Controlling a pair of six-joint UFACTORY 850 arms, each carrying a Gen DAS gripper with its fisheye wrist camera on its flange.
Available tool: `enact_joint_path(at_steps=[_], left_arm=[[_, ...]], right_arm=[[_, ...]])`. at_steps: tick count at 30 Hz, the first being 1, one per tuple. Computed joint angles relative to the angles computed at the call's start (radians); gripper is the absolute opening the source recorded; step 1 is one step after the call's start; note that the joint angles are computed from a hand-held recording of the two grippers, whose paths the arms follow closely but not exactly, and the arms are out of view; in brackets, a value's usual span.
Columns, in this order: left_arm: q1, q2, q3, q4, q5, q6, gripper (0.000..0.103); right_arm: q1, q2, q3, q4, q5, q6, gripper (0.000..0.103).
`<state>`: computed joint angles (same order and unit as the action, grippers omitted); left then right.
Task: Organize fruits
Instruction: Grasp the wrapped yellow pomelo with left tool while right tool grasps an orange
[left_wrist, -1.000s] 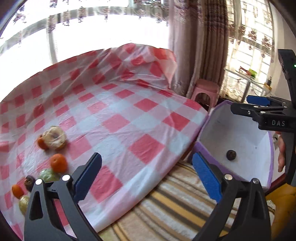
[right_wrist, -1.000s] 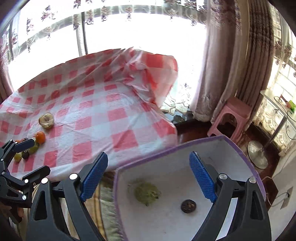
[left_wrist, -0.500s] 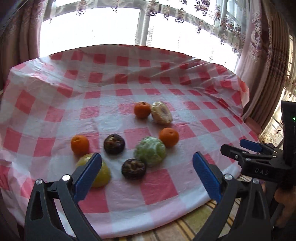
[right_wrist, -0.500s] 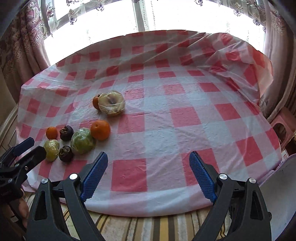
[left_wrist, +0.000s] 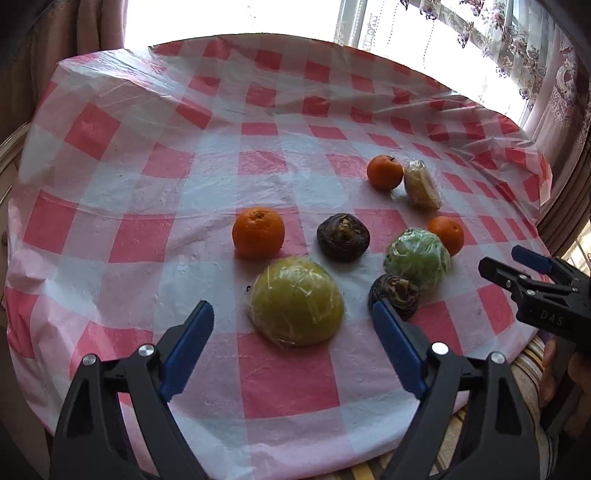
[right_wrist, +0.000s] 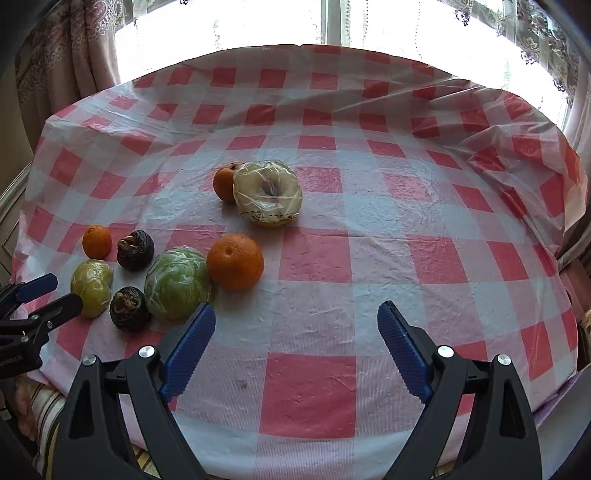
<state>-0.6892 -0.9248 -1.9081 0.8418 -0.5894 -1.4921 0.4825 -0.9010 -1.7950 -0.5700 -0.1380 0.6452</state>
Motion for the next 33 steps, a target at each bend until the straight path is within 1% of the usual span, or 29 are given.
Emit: enact_joint_path(at_steps=[2, 3, 4, 5, 6, 8, 10, 11, 12, 13, 15, 17, 19, 20, 21, 23, 24, 26, 30, 33], left_arm=[[0.0, -0.043, -0.07, -0.068, -0.04, 0.105, 0.087], [-0.001, -0.069, -0.111, -0.097, -0.079, 0.146, 0.087], [0.0, -0.086, -0.139, -0.118, -0.102, 0.173, 0.085], [0.002, -0.099, -0.158, -0.141, -0.107, 0.201, 0.08], [0.004, -0.113, -0.18, -0.165, -0.116, 0.232, 0.077], [-0.003, -0.146, -0.233, -0.156, -0.168, 0.251, 0.077], [-0.003, -0.155, -0.25, -0.156, -0.169, 0.262, 0.072], [-0.004, -0.157, -0.254, -0.154, -0.166, 0.268, 0.067], [-0.008, -0.165, -0.266, -0.144, -0.178, 0.266, 0.066], [-0.012, -0.17, -0.275, -0.132, -0.189, 0.262, 0.066], [-0.014, -0.171, -0.275, -0.12, -0.19, 0.255, 0.065], [-0.012, -0.151, -0.236, -0.101, -0.158, 0.217, 0.064], [-0.015, -0.139, -0.213, -0.069, -0.152, 0.177, 0.064], [-0.014, -0.126, -0.188, -0.052, -0.136, 0.147, 0.064], [-0.01, -0.103, -0.148, -0.028, -0.109, 0.099, 0.064], [0.004, -0.03, -0.03, 0.042, -0.02, -0.04, 0.064], [0.012, 0.002, 0.018, 0.075, 0.01, -0.102, 0.064], [0.026, 0.05, 0.088, 0.124, 0.052, -0.174, 0.064], [0.052, 0.13, 0.2, 0.224, 0.097, -0.326, 0.064], [0.058, 0.171, 0.235, 0.276, 0.049, -0.374, 0.064]], right_arm=[[0.002, -0.017, -0.026, 0.015, -0.004, -0.026, 0.087], [0.001, -0.028, -0.044, 0.079, -0.008, -0.096, 0.087], [0.0, -0.04, -0.063, 0.147, -0.014, -0.166, 0.087], [0.0, -0.049, -0.077, 0.176, -0.017, -0.198, 0.087], [-0.002, -0.058, -0.091, 0.201, -0.019, -0.224, 0.087], [-0.006, -0.077, -0.119, 0.296, -0.027, -0.314, 0.087], [-0.01, -0.1, -0.154, 0.416, -0.047, -0.43, 0.087], [-0.013, -0.109, -0.167, 0.474, -0.054, -0.487, 0.087], [-0.015, -0.113, -0.174, 0.543, -0.054, -0.557, 0.087], [-0.016, -0.117, -0.179, 0.57, -0.052, -0.586, 0.087], [-0.013, -0.121, -0.186, 0.558, -0.05, -0.581, 0.087], [-0.011, -0.124, -0.193, 0.567, -0.056, -0.6, 0.087], [-0.011, -0.11, -0.17, 0.638, -0.033, -0.673, 0.087], [-0.011, -0.099, -0.152, 0.684, -0.014, -0.718, 0.087], [-0.011, -0.094, -0.144, 0.711, -0.006, -0.743, 0.087], [-0.01, -0.097, -0.151, 0.719, -0.016, -0.75, 0.087], [-0.008, -0.1, -0.156, 0.702, -0.021, -0.735, 0.087], [-0.005, -0.102, -0.159, 0.667, -0.025, -0.703, 0.087], [-0.006, -0.101, -0.156, 0.725, -0.025, -0.756, 0.087], [-0.006, -0.112, -0.174, 0.646, -0.044, -0.671, 0.087]])
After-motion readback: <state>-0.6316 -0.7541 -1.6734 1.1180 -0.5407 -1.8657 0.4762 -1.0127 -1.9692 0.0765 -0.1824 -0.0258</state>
